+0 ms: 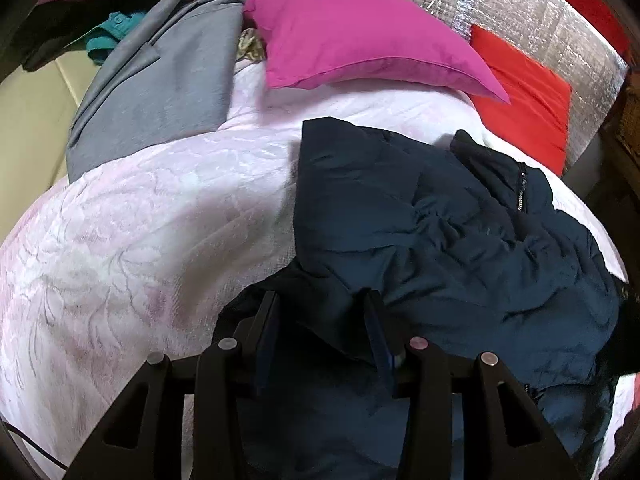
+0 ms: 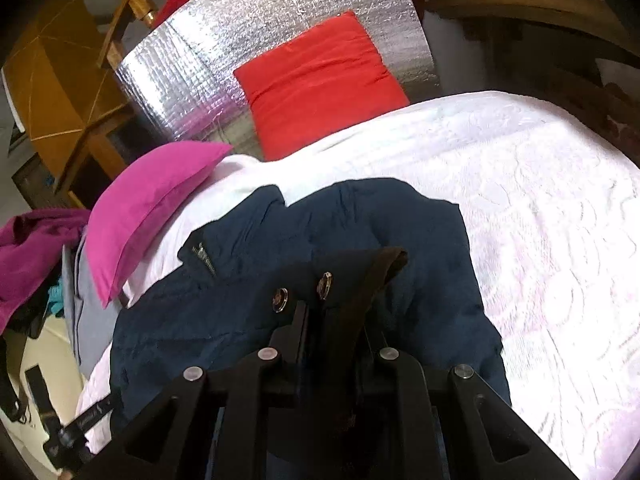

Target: Fold large clothes

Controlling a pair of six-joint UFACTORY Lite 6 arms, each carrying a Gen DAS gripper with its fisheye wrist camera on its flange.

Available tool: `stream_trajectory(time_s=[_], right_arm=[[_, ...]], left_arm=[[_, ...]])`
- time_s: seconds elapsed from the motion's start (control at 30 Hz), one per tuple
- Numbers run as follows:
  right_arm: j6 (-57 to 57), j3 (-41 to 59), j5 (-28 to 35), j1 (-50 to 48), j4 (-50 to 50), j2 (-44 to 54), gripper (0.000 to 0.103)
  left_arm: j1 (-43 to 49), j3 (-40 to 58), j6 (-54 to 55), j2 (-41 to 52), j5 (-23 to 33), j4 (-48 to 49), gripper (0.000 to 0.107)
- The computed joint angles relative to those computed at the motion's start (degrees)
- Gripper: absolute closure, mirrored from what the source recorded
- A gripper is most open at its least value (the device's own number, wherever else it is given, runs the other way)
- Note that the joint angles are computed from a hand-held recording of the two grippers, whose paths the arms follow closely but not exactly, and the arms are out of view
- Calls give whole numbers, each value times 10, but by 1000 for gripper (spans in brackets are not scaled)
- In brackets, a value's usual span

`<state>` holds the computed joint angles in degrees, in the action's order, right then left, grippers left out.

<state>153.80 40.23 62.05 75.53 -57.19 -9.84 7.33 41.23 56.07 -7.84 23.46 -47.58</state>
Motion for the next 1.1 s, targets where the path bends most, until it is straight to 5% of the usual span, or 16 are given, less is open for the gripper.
stream_trajectory(time_s=[0.27, 0.4, 0.5, 0.7, 0.8, 0.87, 0.93, 1.1], right_arm=[[14, -33, -76, -81, -51, 28, 83], [65, -86, -139, -115, -82, 10, 62], [88, -120, -155, -113, -92, -35, 58], [122, -151, -19, -11, -14, -154, 41], [110, -120, 55, 55, -3, -159, 40], [85, -81, 56, 64, -23, -124, 50], [28, -22, 13, 39, -52, -62, 65], [11, 69, -120, -25, -140, 73, 65]], left_arm=[[-42, 7, -55, 14, -41, 51, 62], [-58, 3, -81, 15, -60, 80, 62], [-60, 6, -95, 18, -62, 92, 61], [-59, -9, -132, -27, -75, 134, 62], [-83, -39, -207, -85, -123, 214, 62], [-100, -58, -153, -125, -127, 160, 61], [-117, -71, -98, -149, -118, 106, 60], [-195, -90, -242, -146, -136, 246, 57]])
